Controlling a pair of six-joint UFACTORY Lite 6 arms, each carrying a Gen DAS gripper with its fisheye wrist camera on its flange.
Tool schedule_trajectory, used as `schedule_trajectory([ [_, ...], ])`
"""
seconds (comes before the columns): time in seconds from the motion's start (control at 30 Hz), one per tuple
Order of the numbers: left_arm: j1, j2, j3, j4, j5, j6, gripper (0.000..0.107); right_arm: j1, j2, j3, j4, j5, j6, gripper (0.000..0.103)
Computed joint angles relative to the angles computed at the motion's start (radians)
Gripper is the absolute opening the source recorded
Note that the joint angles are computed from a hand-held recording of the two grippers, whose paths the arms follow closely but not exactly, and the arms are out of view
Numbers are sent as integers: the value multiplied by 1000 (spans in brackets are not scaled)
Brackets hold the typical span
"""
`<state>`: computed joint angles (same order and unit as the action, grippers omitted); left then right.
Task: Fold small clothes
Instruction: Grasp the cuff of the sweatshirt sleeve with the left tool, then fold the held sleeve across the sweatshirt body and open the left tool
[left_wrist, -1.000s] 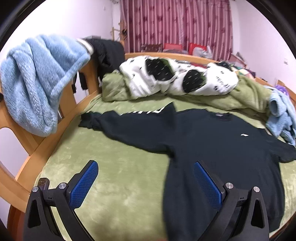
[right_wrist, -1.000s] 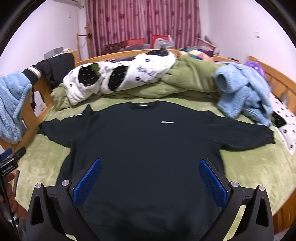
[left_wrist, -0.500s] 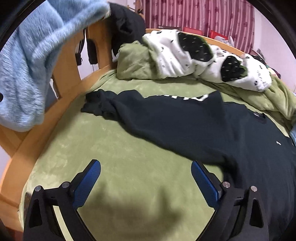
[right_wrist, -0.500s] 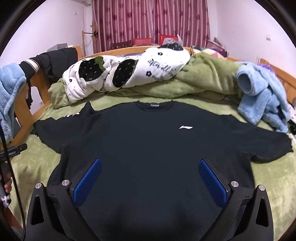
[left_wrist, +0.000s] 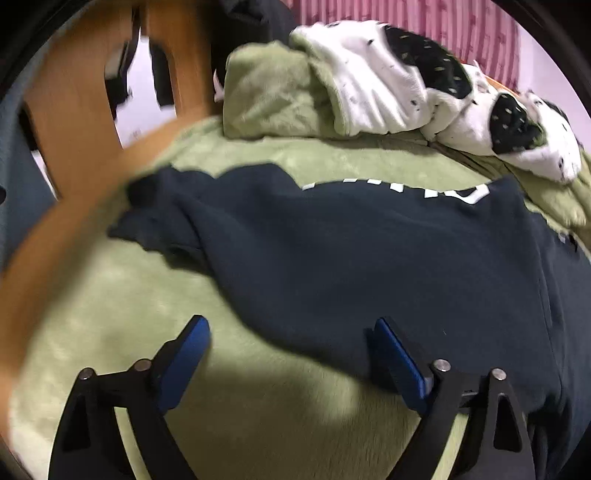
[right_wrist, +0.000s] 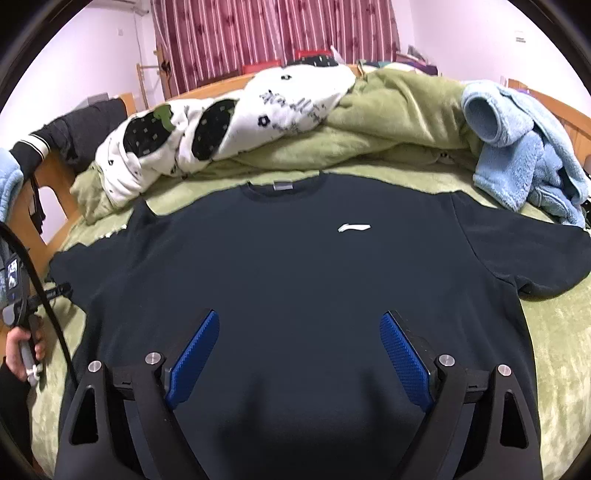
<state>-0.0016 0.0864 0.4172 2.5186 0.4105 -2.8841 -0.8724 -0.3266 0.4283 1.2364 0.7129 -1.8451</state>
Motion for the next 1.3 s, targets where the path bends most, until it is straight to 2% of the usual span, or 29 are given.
schedule_trajectory([
  [0.03,21,34,18,63,-2,-64,80,3,16,9,-8,-1,2,88],
  [0.1,45,98,52,146,7,-157,79,4,38,24,-5,0,-16,88],
  [0.17,21,119,66,86,42,-123,67,27,38,30,15,-16,-38,88],
  [0.23,-13,131,88,3,55,-48,26,66,40,48,12,-32,-35,88],
  [0.3,-50,145,132,-150,49,86,9,103,48,68,11,-47,-44,88],
  [0.37,-78,103,146,-263,30,168,8,116,45,72,33,-57,-78,88],
  [0.43,-115,36,165,-456,-6,351,8,96,31,65,54,-37,-119,88],
  [0.5,-179,-40,179,-665,18,545,8,36,33,54,88,8,-184,88],
  [0.6,-302,-127,233,-961,100,800,8,-15,84,81,54,36,-195,88],
  [0.67,-384,-157,282,-1082,162,899,8,-60,115,103,54,37,-227,88],
  [0.77,-522,-154,391,-1195,267,988,8,-149,169,165,43,99,-259,88],
  [0.83,-626,-97,511,-1248,351,1026,8,-196,202,209,38,135,-268,88],
  [1.03,-826,165,850,-1327,441,1037,8,-275,362,396,-48,236,-143,88],
  [1.13,-918,386,1097,-1372,485,1066,8,-291,419,453,-55,242,-126,88],
  [1.3,-1000,769,1577,-1489,561,1226,8,-347,511,564,-83,283,-86,88],
])
